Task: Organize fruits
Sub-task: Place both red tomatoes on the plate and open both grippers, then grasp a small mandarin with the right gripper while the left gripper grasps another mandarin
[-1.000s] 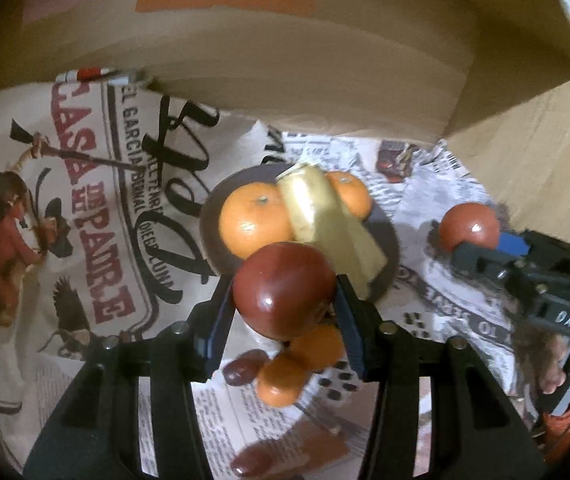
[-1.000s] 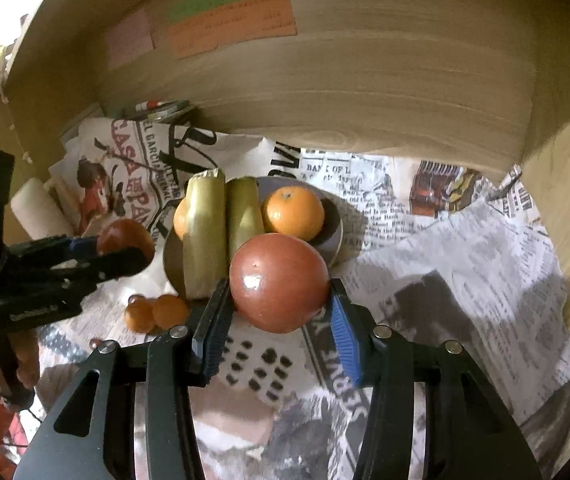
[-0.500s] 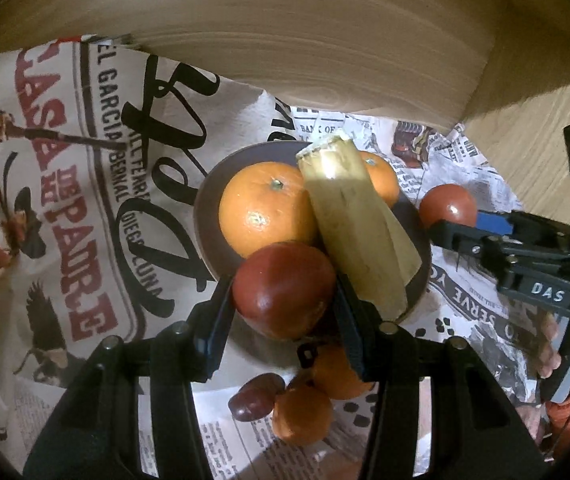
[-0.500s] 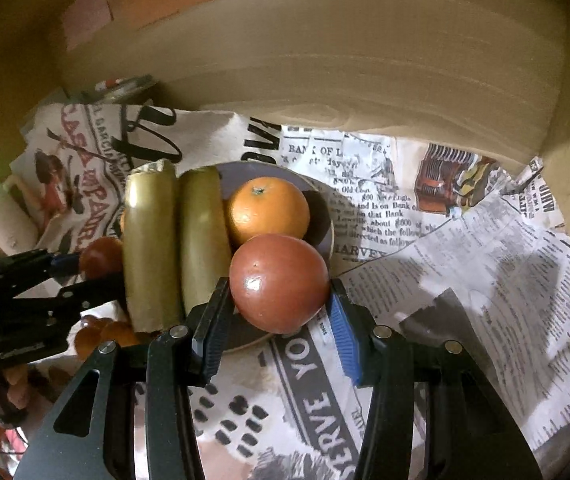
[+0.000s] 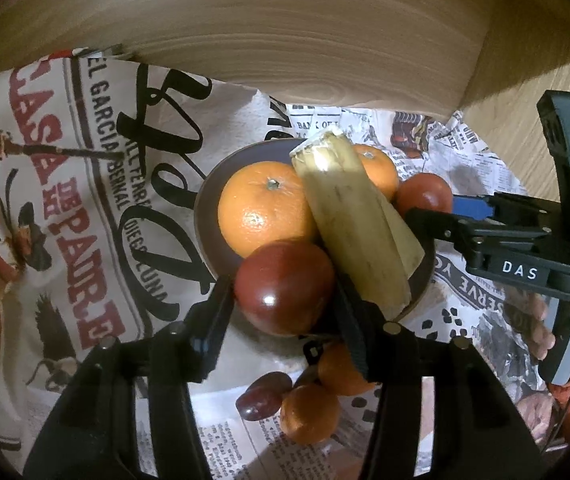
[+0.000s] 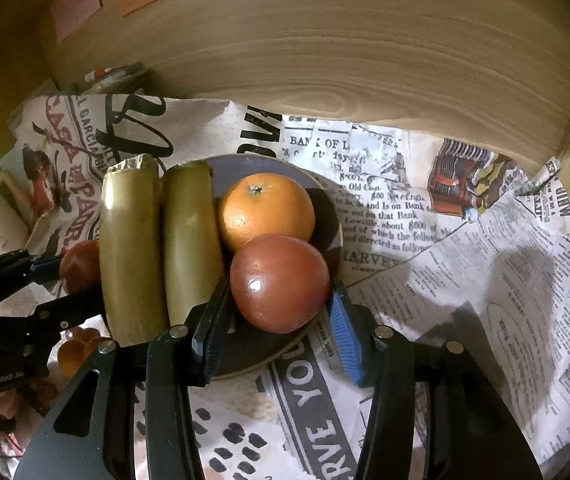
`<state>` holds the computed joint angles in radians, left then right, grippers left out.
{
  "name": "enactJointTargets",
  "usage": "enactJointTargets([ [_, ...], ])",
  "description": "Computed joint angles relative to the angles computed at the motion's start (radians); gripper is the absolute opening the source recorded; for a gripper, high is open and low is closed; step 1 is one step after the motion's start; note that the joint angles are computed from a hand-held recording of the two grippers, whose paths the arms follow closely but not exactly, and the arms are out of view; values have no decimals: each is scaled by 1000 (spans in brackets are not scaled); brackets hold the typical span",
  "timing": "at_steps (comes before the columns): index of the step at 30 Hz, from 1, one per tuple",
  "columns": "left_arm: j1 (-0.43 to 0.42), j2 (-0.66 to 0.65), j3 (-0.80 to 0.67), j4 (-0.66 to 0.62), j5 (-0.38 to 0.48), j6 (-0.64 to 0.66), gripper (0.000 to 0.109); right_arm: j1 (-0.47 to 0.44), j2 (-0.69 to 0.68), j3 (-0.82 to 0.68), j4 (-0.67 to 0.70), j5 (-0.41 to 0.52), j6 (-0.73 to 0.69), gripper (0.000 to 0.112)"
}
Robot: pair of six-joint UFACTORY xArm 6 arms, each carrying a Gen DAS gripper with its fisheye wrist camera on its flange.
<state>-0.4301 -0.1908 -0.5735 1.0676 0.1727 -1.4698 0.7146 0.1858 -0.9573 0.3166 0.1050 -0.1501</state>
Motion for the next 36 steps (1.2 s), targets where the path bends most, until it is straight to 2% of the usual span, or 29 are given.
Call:
enactJointTargets([
  [3, 8, -21, 12, 34, -15, -38, 63, 0, 2, -3, 41, 13, -30, 45],
  [6, 2, -60, 28, 57, 0, -59, 64, 17, -14, 3, 209, -2, -183, 47],
  [7, -3, -76, 35, 57, 8, -59, 65, 21, -22, 12, 213, -16, -192, 47],
  [10, -15, -135, 61, 61, 28, -67, 65, 23, -62, 55, 99, -66, -102, 48],
  [14, -43, -230, 105, 68, 80, -80, 69, 53, -121, 94, 193, -96, -181, 48],
  [19, -61, -331, 177, 9, 106, -40, 72, 110, -191, 142, 343, -126, -299, 57],
  [28, -100, -404, 284, -58, 113, -17, 72, 213, -223, 197, 505, -142, -399, 59],
  [30, -105, -414, 308, -65, 114, -16, 72, 224, -210, 198, 502, -138, -381, 59],
  [33, -108, -436, 343, -74, 111, -14, 72, 224, -180, 204, 378, -131, -250, 59],
  [36, -103, -458, 377, -72, 95, -23, 72, 227, -148, 185, 349, -105, -205, 59],
])
